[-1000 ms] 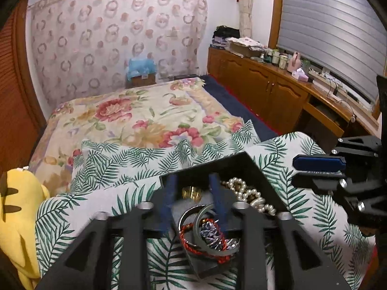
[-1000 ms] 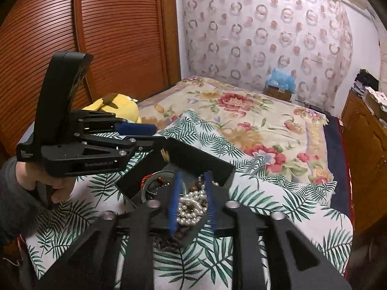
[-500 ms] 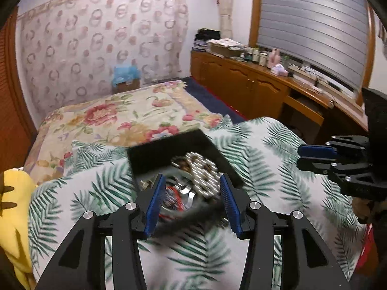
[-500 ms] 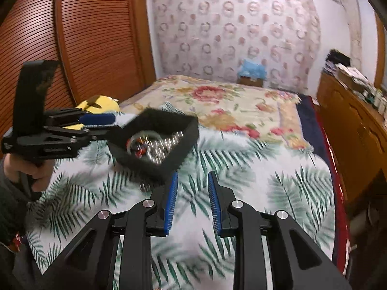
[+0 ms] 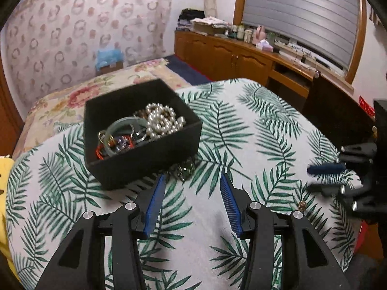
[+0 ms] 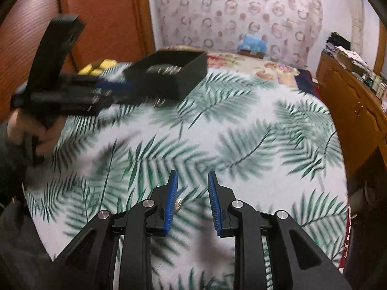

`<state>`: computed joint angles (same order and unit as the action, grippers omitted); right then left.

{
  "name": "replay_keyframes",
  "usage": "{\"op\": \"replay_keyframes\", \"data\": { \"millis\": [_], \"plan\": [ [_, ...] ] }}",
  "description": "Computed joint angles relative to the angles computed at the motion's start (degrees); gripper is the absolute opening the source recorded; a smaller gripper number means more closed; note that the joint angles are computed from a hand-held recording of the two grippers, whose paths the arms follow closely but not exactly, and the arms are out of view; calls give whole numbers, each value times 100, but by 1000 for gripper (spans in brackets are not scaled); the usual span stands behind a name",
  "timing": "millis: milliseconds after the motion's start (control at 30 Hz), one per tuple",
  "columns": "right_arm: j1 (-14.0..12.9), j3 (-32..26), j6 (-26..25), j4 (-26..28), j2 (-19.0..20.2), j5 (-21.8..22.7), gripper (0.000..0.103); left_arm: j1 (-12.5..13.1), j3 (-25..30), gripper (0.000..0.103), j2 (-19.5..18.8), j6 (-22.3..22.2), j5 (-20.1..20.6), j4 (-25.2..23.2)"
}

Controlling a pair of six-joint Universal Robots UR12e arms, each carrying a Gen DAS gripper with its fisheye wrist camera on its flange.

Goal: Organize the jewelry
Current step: 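Move the right tool to the small gold flower charm and close on it, then lift the flower charm with the right tool and release it into the box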

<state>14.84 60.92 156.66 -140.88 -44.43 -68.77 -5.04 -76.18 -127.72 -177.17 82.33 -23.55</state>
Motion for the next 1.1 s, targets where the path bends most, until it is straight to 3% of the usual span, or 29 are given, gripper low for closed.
{"op": "replay_keyframes", "data": {
  "millis": [433,600,633,733,1100],
  "plan": [
    [2,290,-125,-12,-144,212,28,-55,37,45,-38,-8,25,-187],
    [36,277,-238,58,-116,52,28,-67,113,45,-99,14,56,-337],
    [49,272,-320,84,-113,-11,16,-65,134,45,-110,18,68,-368],
    [52,269,-486,71,-117,-82,16,-78,226,45,-152,61,153,-481],
    [-59,-63,-32,-280,70,141,16,-70,496,47,-305,-57,324,-536]
  ]
}}
